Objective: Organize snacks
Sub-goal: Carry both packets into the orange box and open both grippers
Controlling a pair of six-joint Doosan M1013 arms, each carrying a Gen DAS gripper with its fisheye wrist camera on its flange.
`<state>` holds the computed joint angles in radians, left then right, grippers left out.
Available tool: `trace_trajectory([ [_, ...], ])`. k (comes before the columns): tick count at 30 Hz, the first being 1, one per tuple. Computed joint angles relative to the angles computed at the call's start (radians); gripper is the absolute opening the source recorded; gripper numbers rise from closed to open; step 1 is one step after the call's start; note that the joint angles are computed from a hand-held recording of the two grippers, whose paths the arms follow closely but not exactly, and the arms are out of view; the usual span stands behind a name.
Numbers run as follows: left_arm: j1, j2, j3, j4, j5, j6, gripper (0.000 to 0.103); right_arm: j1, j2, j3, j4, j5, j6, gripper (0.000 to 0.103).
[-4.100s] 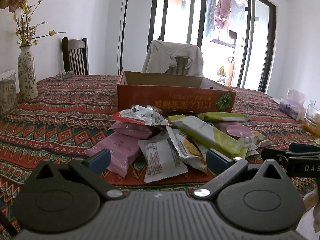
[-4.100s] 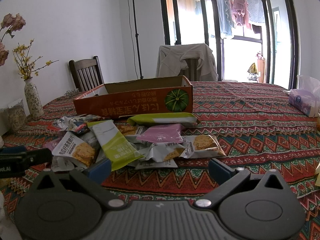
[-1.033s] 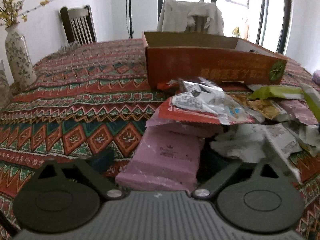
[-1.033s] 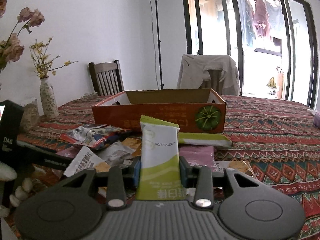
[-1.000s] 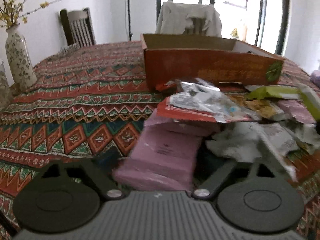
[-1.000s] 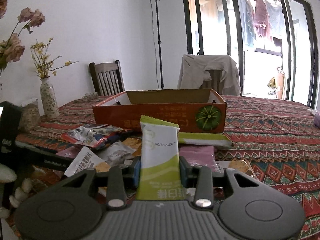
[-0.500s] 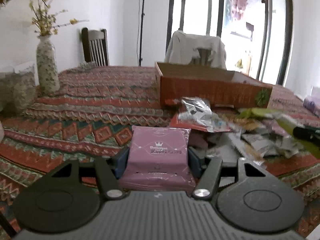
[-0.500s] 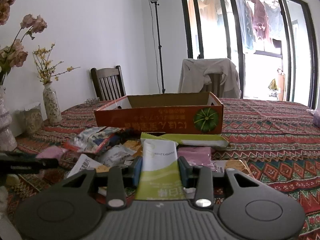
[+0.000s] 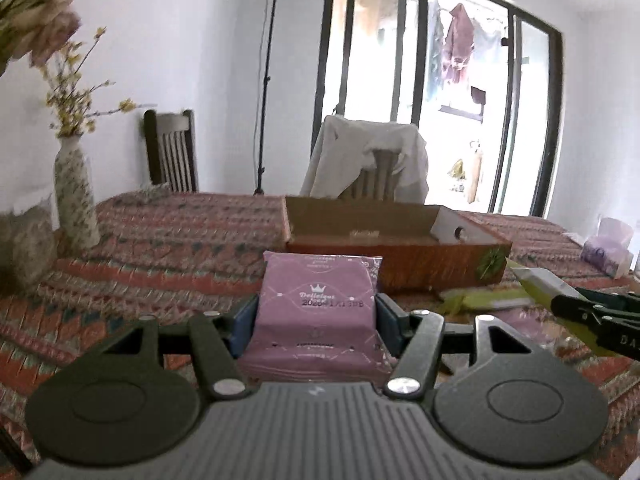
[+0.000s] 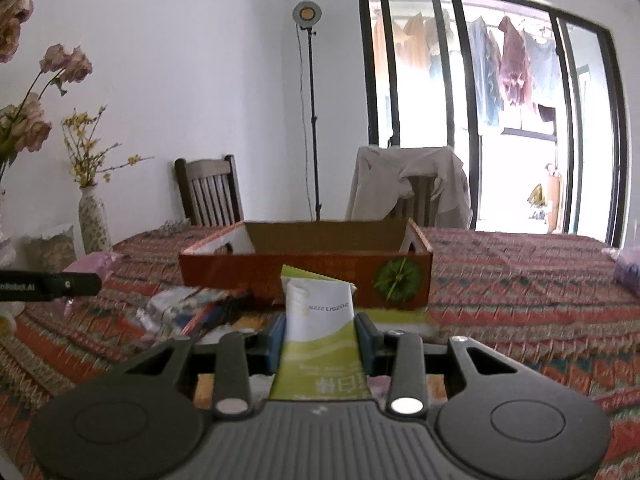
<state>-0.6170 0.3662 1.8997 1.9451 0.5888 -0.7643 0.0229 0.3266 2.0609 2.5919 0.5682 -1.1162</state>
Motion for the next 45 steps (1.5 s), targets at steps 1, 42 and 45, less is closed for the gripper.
trace_trajectory([
  [1, 0.004, 0.003, -0.011, 0.01, -0.009, -0.005, 0.062, 0.0, 0.001, -0.006, 0.011, 0.004, -0.01, 0.036],
  [42, 0.115, 0.316, -0.583, -0.692, -0.116, 0.664, 0.063, 0.048, 0.293, -0.538, -0.156, -0.347, 0.352, 0.036],
  [45, 0.113, 0.32, -0.587, -0.716, -0.108, 0.694, 0.063, 0.042, 0.295, -0.541, -0.25, -0.356, 0.447, 0.038],
])
